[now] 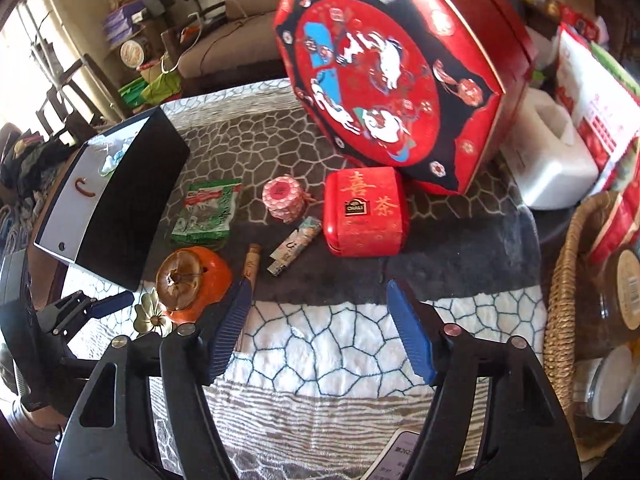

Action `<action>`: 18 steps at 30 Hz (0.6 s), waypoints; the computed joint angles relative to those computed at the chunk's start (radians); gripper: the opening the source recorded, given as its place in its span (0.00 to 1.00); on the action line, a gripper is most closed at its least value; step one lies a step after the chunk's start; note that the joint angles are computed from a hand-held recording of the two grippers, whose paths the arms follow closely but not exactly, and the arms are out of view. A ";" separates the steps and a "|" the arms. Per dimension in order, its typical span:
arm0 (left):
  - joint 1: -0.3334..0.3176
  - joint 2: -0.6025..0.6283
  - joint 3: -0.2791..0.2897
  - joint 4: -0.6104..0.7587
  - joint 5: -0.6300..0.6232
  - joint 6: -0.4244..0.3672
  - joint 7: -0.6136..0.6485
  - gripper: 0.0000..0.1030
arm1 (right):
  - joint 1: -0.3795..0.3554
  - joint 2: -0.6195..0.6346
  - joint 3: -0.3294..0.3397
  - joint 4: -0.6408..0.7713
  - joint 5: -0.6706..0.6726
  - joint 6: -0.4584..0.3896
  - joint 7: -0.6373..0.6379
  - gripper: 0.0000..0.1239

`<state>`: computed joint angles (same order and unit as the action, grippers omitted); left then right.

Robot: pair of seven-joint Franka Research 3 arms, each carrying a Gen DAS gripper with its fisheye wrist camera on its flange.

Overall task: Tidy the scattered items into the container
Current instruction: 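Grasp the red CHALI tea tin with the right gripper while the left grasps the orange pumpkin pot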

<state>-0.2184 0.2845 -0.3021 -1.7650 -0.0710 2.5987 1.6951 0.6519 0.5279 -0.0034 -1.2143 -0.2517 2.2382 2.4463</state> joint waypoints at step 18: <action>-0.139 0.082 0.122 -0.024 0.285 0.277 -0.507 0.76 | 0.024 0.224 -0.104 0.175 -0.163 0.021 0.097 0.69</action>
